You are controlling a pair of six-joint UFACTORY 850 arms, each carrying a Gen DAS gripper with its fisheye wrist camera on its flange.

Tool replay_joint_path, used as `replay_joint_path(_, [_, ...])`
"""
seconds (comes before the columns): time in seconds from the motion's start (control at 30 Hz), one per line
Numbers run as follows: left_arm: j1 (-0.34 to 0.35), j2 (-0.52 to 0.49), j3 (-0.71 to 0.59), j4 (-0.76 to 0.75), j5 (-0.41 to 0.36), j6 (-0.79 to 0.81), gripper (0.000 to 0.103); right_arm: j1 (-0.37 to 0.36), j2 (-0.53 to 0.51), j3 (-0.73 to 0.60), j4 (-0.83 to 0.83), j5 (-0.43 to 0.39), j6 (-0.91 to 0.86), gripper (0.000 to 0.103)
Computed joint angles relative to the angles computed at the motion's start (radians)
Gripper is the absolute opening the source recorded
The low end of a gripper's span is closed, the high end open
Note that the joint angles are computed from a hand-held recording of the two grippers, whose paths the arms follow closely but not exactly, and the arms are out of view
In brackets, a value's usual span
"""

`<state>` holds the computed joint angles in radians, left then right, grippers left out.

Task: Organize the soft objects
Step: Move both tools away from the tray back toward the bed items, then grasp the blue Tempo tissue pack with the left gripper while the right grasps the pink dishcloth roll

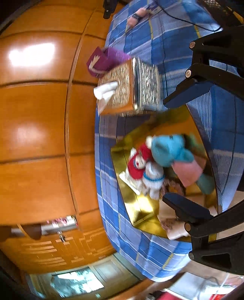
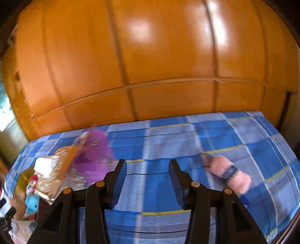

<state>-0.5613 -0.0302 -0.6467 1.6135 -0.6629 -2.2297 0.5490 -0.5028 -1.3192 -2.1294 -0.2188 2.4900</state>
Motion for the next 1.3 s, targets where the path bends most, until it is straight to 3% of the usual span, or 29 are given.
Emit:
replay_joint_path(0.37, [-0.054,-0.105,-0.159,0.074,0.090,0.130,0.092,-0.120,0.100,0.149,-0.085,-0.053,0.269,0.047])
replay_joint_path(0.83, [-0.097,-0.315,-0.432,0.097,0.249,0.364,0.092,-0.191,0.211,0.275,-0.169,-0.076,0.373,0.047])
replay_joint_path(1.03, [-0.099,-0.423,-0.571,-0.045,0.336,0.541,0.092,-0.225,0.255,0.323,-0.180,-0.083,0.382,0.047])
replay_joint_path(1.3, [-0.115,-0.582,-0.777,-0.445,0.386,0.985,0.092,-0.272,0.258,0.357,-0.225,-0.064,0.454,0.047])
